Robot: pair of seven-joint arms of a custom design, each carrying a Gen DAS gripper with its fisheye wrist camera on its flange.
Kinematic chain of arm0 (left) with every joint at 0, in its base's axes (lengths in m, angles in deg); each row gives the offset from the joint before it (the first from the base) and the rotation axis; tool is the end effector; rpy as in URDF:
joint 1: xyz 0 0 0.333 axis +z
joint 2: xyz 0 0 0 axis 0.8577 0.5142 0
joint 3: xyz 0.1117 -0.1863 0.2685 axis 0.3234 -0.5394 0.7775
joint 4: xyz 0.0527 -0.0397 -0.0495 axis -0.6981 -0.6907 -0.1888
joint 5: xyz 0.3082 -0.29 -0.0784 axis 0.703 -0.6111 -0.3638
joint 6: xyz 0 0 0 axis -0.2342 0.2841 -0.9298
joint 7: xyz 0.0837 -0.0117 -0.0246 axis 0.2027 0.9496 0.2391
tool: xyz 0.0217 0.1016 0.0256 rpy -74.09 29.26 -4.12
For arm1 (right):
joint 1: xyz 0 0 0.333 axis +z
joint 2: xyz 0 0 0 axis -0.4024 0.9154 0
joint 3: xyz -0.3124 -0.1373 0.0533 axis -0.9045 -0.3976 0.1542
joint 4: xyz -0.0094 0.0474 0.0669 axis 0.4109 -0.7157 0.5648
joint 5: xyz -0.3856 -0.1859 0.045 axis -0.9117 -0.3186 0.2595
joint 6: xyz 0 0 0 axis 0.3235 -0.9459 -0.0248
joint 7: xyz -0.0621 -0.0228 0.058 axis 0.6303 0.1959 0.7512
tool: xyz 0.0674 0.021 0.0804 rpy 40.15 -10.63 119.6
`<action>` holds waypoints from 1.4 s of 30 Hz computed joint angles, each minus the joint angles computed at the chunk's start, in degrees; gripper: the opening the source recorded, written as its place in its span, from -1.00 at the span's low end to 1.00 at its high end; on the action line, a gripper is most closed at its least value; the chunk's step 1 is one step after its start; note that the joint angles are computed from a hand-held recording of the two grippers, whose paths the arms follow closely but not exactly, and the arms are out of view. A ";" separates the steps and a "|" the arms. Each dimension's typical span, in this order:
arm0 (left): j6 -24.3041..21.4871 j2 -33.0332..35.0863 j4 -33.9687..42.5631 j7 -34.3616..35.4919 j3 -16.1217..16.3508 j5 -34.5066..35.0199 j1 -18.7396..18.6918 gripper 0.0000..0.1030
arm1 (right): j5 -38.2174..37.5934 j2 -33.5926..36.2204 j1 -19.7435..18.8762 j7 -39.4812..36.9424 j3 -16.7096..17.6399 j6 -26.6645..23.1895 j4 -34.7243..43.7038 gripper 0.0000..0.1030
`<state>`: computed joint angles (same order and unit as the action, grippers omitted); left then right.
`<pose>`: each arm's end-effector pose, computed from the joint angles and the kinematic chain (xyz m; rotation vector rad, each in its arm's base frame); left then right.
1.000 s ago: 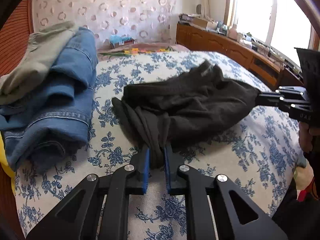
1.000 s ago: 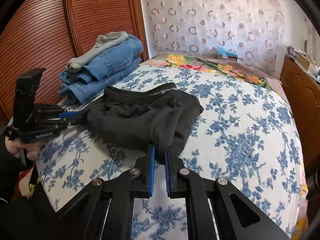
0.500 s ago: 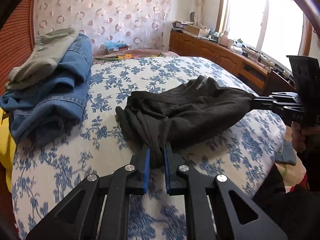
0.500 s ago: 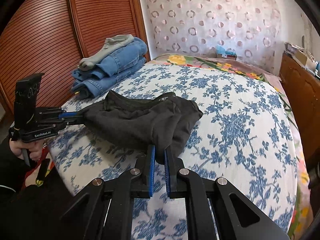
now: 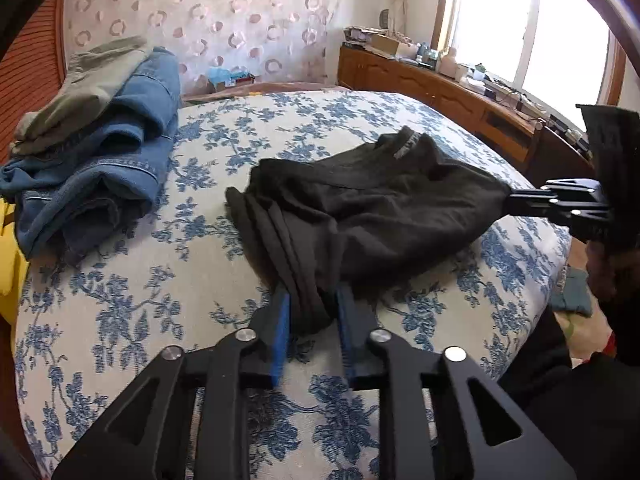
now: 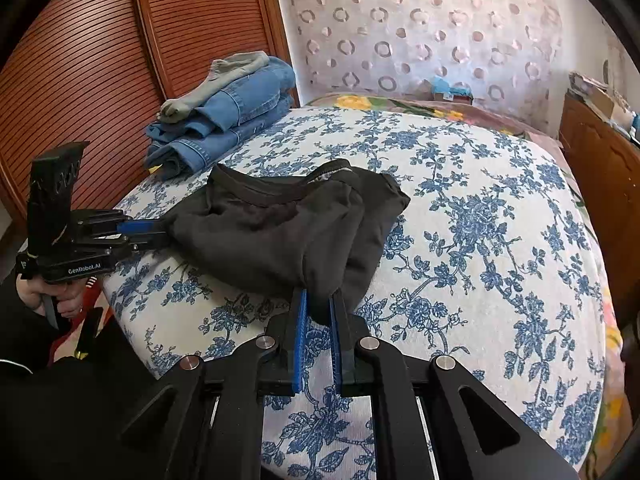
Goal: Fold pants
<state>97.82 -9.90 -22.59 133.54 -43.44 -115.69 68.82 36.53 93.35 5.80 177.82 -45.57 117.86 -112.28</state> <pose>0.7428 -0.1409 0.3894 -1.1700 2.4516 -1.0536 0.6230 0.2205 0.4311 -1.7808 1.5223 -0.5810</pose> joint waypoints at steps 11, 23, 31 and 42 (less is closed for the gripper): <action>1.50 0.62 2.68 -1.22 -0.24 -1.49 0.81 0.50 | -9.62 -0.01 17.96 10.01 -20.53 2.05 0.51 -0.60; -2.11 8.56 14.46 -9.00 1.92 8.20 -3.97 0.34 | -0.87 9.33 0.83 0.44 -2.96 -2.87 13.51 -0.40; -7.97 15.12 24.27 -13.76 2.72 14.34 -6.71 -0.05 | 4.83 12.01 -7.17 -5.19 5.68 -5.33 18.26 -0.40; 0.29 13.56 20.51 -9.21 -3.75 8.77 -1.89 -0.73 | 8.93 12.04 -2.21 -7.80 0.80 4.05 16.29 -0.89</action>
<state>98.11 3.66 -2.08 124.33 -47.19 -106.92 66.92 45.45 105.39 3.59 170.02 -44.77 121.91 -95.98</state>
